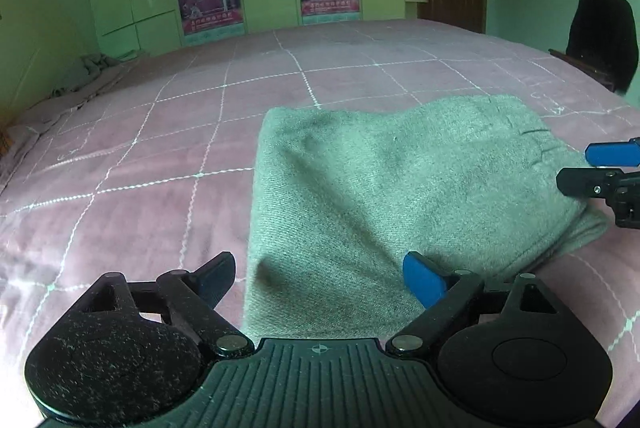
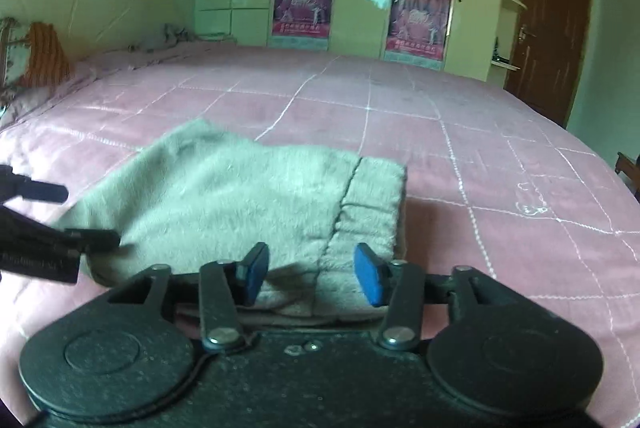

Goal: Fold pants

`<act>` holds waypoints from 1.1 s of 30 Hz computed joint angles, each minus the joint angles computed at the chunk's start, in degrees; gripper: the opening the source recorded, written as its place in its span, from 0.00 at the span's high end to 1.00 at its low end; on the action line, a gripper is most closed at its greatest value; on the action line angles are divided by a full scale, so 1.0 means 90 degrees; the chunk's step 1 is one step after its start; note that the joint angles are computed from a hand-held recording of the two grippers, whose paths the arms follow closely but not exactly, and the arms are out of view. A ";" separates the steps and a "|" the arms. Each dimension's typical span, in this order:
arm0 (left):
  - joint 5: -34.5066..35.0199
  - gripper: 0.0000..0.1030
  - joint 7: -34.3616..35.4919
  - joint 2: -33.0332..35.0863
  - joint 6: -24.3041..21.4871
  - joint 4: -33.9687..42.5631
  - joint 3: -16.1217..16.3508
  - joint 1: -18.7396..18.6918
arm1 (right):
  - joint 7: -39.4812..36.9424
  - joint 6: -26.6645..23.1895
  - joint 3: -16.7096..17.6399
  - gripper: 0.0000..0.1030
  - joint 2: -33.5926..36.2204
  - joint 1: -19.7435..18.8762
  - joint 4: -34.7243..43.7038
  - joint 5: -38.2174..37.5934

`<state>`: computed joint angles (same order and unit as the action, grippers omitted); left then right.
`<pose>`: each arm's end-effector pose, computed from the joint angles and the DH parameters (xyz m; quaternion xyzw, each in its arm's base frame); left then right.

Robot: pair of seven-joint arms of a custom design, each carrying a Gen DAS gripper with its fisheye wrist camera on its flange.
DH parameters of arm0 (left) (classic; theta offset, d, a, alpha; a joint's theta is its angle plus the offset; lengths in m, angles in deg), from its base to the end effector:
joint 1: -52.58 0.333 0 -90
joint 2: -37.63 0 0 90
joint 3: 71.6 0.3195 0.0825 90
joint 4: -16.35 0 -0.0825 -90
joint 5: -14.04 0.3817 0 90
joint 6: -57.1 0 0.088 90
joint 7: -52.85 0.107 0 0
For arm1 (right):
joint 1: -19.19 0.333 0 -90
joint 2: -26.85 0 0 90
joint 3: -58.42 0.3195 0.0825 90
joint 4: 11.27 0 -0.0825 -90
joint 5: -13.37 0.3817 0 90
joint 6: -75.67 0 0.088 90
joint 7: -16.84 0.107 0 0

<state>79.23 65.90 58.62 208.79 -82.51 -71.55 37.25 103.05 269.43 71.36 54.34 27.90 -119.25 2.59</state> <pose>0.6564 -0.2045 0.4254 -0.6910 0.5726 -0.2383 0.3713 0.6352 0.2500 0.3903 -0.7627 0.4176 -0.2798 0.4069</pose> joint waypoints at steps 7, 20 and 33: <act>-0.0274 0.10 0.0726 -0.0027 -0.0009 0.0055 -0.0067 0.0051 | 0.0123 -0.0077 0.0419 0.39 -0.0037 -0.0441 -0.0094 -0.0035; -0.0961 0.08 0.0736 -0.0035 0.0674 -0.0178 0.0205 0.0306 | 0.0541 -0.0077 0.1497 0.37 0.0330 -0.1633 0.0241 -0.0146; -0.3900 0.05 0.3534 0.1095 0.0769 0.1047 -0.0749 0.1446 | 0.0187 -0.1073 0.1144 0.22 0.0994 -0.0958 0.1514 0.0042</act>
